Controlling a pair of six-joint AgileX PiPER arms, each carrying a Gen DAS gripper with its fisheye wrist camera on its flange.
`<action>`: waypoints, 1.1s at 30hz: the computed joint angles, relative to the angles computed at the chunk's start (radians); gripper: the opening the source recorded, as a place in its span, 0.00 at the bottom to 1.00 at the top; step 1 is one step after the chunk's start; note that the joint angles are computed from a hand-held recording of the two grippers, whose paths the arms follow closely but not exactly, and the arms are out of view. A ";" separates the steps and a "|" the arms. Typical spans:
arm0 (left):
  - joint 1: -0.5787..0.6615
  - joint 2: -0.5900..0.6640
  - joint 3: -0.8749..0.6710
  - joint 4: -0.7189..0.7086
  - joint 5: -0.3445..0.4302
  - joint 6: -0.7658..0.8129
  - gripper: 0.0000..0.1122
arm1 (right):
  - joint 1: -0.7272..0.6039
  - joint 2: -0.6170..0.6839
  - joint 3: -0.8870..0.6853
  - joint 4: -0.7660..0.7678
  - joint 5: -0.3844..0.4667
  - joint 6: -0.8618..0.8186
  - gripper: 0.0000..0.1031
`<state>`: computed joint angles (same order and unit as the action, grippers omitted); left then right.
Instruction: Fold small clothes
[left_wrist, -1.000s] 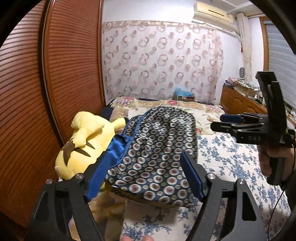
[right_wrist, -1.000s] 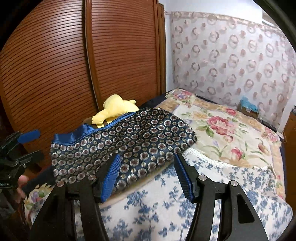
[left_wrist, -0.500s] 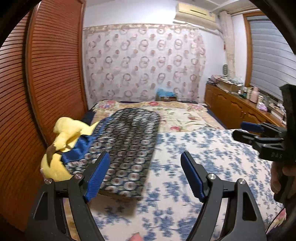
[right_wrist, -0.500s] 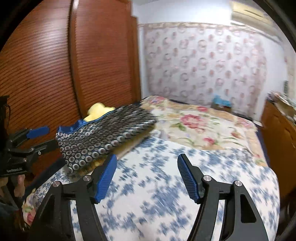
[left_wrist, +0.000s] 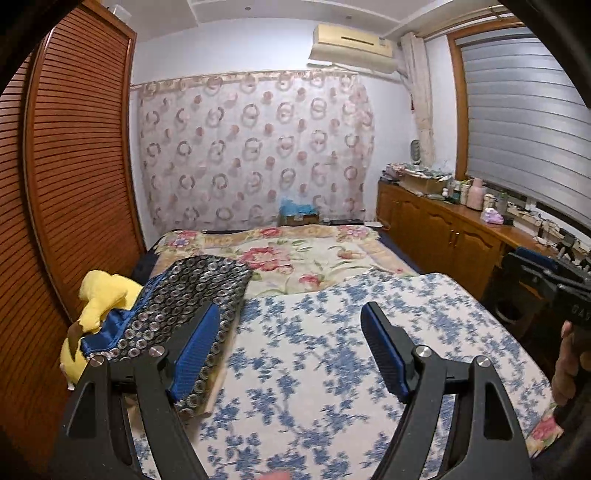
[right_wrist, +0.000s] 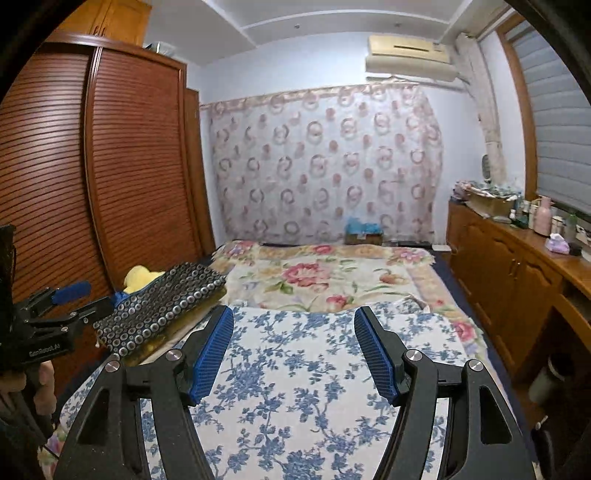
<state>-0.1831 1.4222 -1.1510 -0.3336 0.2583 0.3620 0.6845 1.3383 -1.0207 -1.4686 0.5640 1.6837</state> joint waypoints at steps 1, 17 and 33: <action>-0.010 -0.003 -0.002 0.020 -0.001 -0.020 0.71 | 0.009 -0.005 0.007 -0.011 0.013 0.017 0.68; -0.063 -0.018 -0.002 0.200 -0.001 -0.228 0.71 | 0.099 0.030 0.031 -0.077 0.124 0.141 0.68; -0.046 -0.026 0.011 0.159 -0.014 -0.188 0.71 | 0.050 -0.005 0.030 -0.024 0.075 0.064 0.68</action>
